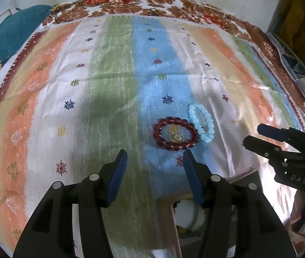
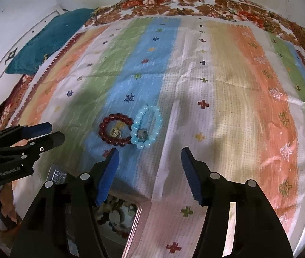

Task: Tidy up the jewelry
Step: 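Move the left gripper to the dark red bracelet while the right gripper approaches the light blue bracelet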

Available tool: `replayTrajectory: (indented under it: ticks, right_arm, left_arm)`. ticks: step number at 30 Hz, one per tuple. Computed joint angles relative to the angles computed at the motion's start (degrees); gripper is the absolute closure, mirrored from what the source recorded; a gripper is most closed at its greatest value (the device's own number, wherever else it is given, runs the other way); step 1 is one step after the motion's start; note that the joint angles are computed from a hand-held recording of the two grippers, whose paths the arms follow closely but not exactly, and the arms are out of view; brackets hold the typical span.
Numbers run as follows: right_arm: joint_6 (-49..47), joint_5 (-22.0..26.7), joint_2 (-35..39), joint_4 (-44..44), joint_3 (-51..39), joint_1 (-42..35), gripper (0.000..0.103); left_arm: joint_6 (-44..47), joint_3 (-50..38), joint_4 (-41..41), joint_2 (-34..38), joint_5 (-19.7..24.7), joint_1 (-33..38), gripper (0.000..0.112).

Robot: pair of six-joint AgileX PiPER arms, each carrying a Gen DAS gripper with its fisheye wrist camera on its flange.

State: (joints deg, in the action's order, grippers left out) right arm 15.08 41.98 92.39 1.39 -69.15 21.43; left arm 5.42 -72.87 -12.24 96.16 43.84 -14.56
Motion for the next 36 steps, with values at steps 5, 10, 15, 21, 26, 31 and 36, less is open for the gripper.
replayTrajectory:
  ticks: [5, 10, 15, 21, 26, 31, 36]
  right_arm:
    - [-0.3, 0.0, 1.8, 0.0, -1.0, -0.7, 0.041]
    - [-1.3, -0.3, 3.4, 1.5, -1.9, -2.0, 0.041]
    - [-1.8, -0.4, 5.7, 2.2, -3.4, -2.6, 0.041]
    - [-1.9, -0.5, 7.6, 2.2, -4.6, -3.3, 0.041]
    - [-1.4, -0.5, 9.1, 1.4, -5.7, -3.0, 0.041]
    - [-1.2, -0.5, 10.0, 1.2, -6.5, -3.1, 0.041]
    - [-1.3, 0.1, 12.2, 0.8, -8.2, -3.0, 0.041]
  left_arm:
    - [-0.1, -1.3, 1.5, 2.4, -0.3, -0.3, 0.058]
    - [0.0, -2.3, 1.3, 4.1, -0.2, -0.6, 0.058]
    - [0.7, -4.2, 1.3, 6.5, 0.2, -0.7, 0.058]
    - [2.3, -4.5, -1.3, 7.9, 0.2, 0.7, 0.058]
    - [1.4, -5.5, 0.0, 9.4, -0.3, 0.7, 0.058]
    - [1.6, -7.7, 1.0, 11.1, 1.4, 1.0, 0.058]
    - [2.2, -9.3, 0.4, 12.8, 1.9, 1.2, 0.058]
